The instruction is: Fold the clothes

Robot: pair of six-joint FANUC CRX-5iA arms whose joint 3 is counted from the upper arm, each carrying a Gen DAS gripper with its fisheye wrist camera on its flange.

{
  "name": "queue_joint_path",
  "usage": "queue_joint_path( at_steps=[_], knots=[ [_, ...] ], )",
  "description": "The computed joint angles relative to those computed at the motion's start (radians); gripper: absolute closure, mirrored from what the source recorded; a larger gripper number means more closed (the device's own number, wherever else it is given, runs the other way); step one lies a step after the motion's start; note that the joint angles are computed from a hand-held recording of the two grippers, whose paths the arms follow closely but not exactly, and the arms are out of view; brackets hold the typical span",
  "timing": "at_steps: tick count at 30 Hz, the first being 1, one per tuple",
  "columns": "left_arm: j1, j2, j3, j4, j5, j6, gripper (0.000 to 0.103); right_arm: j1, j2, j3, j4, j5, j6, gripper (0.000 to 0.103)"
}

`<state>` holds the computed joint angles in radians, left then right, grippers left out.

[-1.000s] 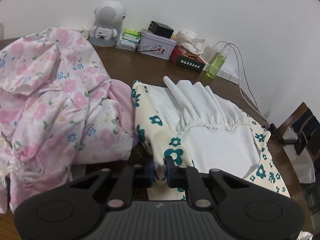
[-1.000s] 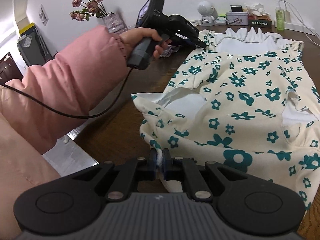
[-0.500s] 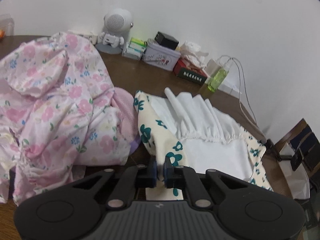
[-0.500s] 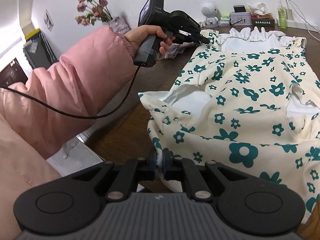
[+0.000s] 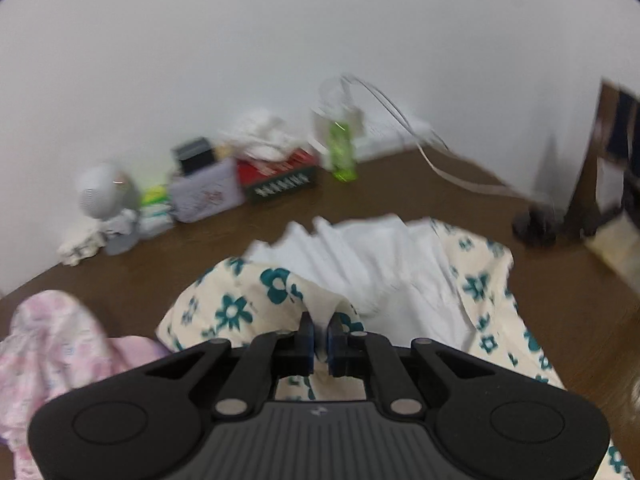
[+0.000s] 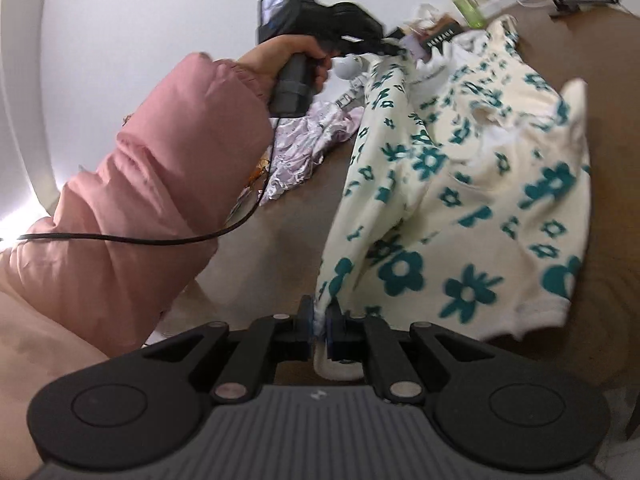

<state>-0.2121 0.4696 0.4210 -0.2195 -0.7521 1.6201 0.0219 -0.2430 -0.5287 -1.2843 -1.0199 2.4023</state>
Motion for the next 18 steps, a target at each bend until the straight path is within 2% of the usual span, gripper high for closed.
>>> queue_joint_path(
  at_steps=[1, 3, 4, 6, 8, 9, 10, 11, 13, 15, 17, 18],
  knots=[
    [-0.004, 0.011, -0.002, 0.002, 0.005, -0.012, 0.097, -0.002, 0.010, 0.003, 0.000, -0.007, 0.002, 0.098],
    [-0.002, 0.024, -0.016, 0.030, 0.017, -0.051, 0.086, -0.016, 0.038, 0.019, 0.007, -0.037, 0.008, 0.097],
    [0.012, 0.025, -0.028, 0.085, 0.017, -0.088, 0.083, -0.016, 0.049, 0.027, 0.015, -0.046, 0.005, 0.097],
    [0.049, -0.001, -0.080, 0.200, 0.050, -0.139, 0.061, -0.017, 0.068, 0.043, 0.030, -0.064, 0.000, 0.092],
    [0.101, -0.053, -0.175, 0.355, 0.118, -0.215, 0.050, -0.028, 0.067, 0.051, 0.039, -0.068, -0.006, 0.083],
    [0.126, -0.081, -0.222, 0.430, 0.148, -0.262, 0.048, -0.045, 0.056, 0.052, 0.041, -0.072, -0.008, 0.080],
    [0.149, -0.110, -0.268, 0.506, 0.174, -0.313, 0.048, -0.065, 0.043, 0.051, 0.039, -0.074, -0.004, 0.078],
    [0.165, -0.129, -0.292, 0.537, 0.184, -0.340, 0.048, -0.085, 0.034, 0.053, 0.036, -0.077, 0.000, 0.078],
    [0.185, -0.145, -0.300, 0.528, 0.171, -0.354, 0.050, -0.113, 0.031, 0.070, 0.026, -0.079, 0.012, 0.078],
    [0.192, -0.132, -0.264, 0.454, 0.121, -0.327, 0.077, -0.094, 0.045, 0.104, 0.031, -0.053, 0.033, 0.078],
    [0.187, -0.104, -0.241, 0.417, 0.101, -0.287, 0.080, -0.046, 0.065, 0.148, 0.051, -0.008, 0.050, 0.078],
    [0.188, -0.094, -0.253, 0.442, 0.120, -0.296, 0.080, -0.003, 0.073, 0.169, 0.076, 0.026, 0.043, 0.078]
  ],
)
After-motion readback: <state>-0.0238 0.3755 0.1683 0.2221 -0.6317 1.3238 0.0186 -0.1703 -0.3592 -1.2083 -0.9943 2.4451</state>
